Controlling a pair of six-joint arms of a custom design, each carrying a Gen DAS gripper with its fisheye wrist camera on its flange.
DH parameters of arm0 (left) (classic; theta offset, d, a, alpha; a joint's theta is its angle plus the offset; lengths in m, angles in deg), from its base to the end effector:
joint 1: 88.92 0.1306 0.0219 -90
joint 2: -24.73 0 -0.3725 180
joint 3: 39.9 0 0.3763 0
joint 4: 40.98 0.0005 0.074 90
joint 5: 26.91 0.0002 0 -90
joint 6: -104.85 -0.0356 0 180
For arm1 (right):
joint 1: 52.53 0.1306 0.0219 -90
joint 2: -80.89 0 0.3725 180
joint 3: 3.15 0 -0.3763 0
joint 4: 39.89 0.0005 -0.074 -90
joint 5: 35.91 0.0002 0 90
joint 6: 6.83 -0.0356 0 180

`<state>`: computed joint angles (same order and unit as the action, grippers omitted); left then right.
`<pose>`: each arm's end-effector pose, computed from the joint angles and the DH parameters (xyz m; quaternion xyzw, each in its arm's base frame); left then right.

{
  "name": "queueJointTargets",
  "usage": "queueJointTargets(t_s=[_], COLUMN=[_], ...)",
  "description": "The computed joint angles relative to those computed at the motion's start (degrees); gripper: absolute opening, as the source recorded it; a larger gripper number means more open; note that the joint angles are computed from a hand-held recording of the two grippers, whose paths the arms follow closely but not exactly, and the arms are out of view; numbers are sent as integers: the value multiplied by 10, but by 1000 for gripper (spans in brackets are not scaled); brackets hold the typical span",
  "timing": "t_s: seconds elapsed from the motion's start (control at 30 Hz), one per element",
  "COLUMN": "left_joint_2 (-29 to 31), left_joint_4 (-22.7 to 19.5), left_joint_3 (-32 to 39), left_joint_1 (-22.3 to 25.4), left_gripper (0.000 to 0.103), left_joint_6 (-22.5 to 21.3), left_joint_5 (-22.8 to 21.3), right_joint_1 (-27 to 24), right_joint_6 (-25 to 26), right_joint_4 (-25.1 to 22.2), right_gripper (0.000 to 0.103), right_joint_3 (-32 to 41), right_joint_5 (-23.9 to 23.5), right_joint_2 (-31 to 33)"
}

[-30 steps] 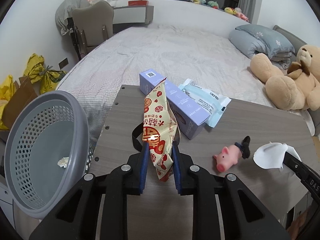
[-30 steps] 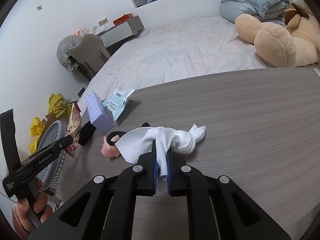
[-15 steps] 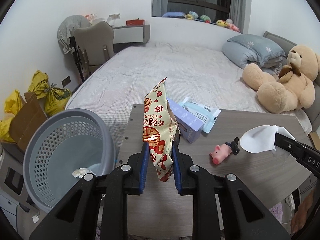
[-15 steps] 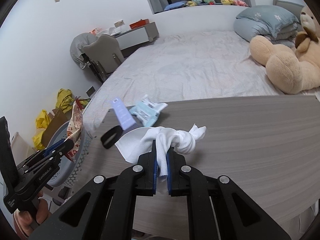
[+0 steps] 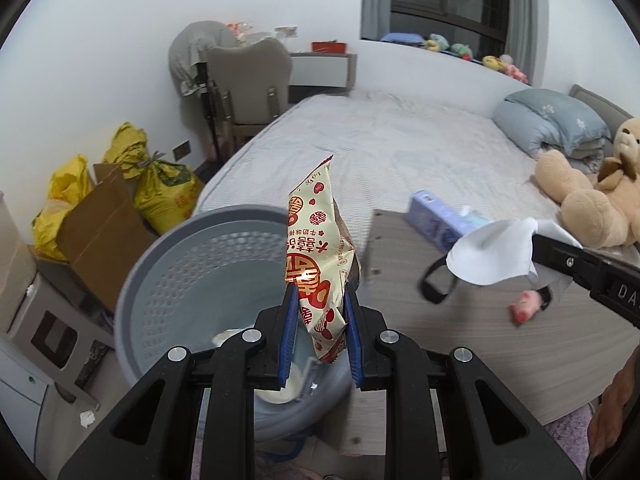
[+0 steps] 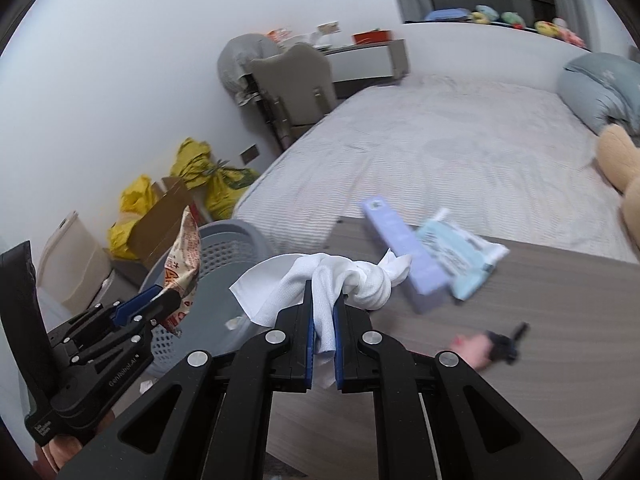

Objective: Collect trash
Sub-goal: 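Carry the snack bag with the left tool while the right tool carries the tissue to the basket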

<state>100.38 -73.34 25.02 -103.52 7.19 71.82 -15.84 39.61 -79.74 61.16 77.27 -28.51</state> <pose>0.3652 -0.1012 0.3467 0.2063 0.8917 -0.0937 0.3919 0.2861 0.1951 0.3636 0.1293 0.9026 0.0933 0.3999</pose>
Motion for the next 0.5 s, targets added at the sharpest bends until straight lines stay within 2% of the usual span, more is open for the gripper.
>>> queueJointTargets(t_s=[0.13,0.3,0.5], left_joint_2=[23,56,87], left_joint_4=[-3,-12,-20], left_joint_3=[11,28,45], left_joint_1=[45,82,104], left_gripper=[22,22,23], left_joint_6=[-6,-8,-10], left_joint_5=[2,5,10], right_joint_1=[2,-1,-4], right_joint_6=[38,73,98], right_joint_4=[34,54,61], right_gripper=[8,8,8], right_joint_3=[47,100,149], right_joint_5=[-35,-82,-126], right_joint_2=[72,145,211])
